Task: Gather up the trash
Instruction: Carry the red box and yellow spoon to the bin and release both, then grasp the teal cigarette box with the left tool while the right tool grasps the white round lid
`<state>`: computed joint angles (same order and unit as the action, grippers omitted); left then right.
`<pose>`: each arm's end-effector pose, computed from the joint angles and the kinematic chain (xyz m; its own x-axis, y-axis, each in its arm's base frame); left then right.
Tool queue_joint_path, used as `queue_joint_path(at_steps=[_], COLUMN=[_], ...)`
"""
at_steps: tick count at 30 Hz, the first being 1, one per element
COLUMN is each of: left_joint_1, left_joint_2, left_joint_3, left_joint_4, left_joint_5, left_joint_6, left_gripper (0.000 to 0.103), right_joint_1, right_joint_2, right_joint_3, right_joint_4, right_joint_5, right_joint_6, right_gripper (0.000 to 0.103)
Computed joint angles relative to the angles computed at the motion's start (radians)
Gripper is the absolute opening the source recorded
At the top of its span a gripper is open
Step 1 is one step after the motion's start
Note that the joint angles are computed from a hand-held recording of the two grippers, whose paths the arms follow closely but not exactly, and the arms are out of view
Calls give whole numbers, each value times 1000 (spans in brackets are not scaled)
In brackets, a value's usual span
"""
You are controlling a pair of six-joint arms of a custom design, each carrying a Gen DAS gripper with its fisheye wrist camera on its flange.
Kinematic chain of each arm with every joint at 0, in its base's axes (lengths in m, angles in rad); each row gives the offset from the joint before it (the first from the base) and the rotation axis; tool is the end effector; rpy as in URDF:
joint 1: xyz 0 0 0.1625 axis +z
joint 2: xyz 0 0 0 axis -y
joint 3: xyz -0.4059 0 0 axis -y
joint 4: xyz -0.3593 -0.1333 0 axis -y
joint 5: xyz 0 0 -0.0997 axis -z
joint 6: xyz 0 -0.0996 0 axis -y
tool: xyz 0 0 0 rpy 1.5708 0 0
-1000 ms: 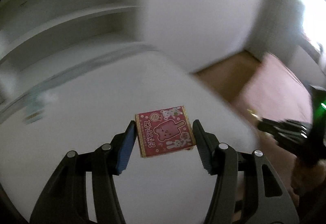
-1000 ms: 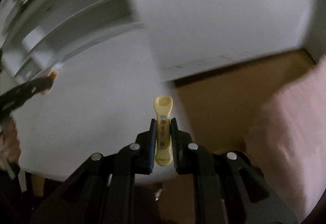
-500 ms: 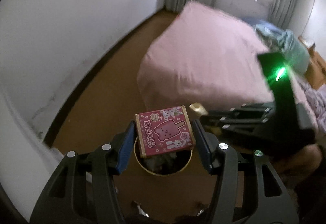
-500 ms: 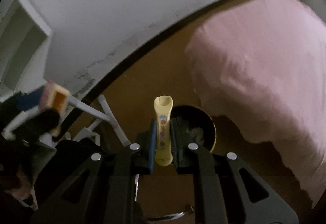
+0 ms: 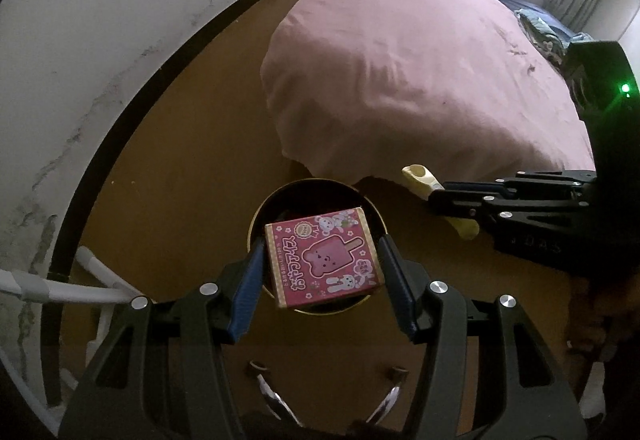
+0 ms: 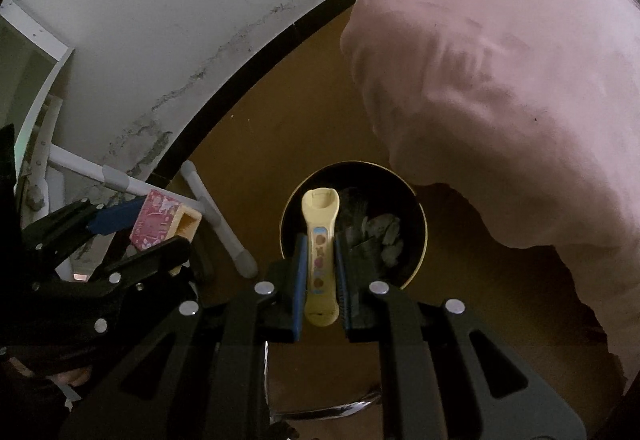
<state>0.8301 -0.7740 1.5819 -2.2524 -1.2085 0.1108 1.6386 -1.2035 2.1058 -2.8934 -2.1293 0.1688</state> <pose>-0.2978 -0.5756 0.0816 -0.5819 0.7408 -0.3355 0.7383 0.6542 0.1641 0.1138 -0.4873 0.2229 -0.8589 0.3090 0.4084 0.0836 0.8713 -0.4835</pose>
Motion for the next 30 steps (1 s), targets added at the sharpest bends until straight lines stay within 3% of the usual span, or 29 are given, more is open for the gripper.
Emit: queue_joint_path(at_steps=[3,6,14,16,17,18,24,30], left_joint_1=[4,3,-9,-18,-25,-31,-81,-123], left_joint_2=[5,12,-6,-16,-23,-32,-113,-296], left_joint_3=[-1,-2,5,8,11,17,55,119], left_joint_4=[-13,-30,-48,-48,-52,-58,-88,-118], left_joint_5=[-1,11,13,10,10,5,-6,69], left_joint_6=[13,16,25,24,26,32,54,40], left_gripper=[58,76,77,82,83,83,92,96], right_joint_1=[-2,-1,-4,1,6,15,81,233], right_joint_2=[1,1,-3,-11,-15,-20,-81,-31], right_joint_3=[1,0,-10,-10,-8,-6,-7,-118], right_joint_4=[-4,-1,5,3,-3,-13,-3,22], right_joint_5=[-1,-2,3,-5,-13,-27,-97,-165], right_joint_6=[-2,2,-6,-6,-8,-12,-2,-62], right_gripper=[14,14,15,30,52,64,67,74])
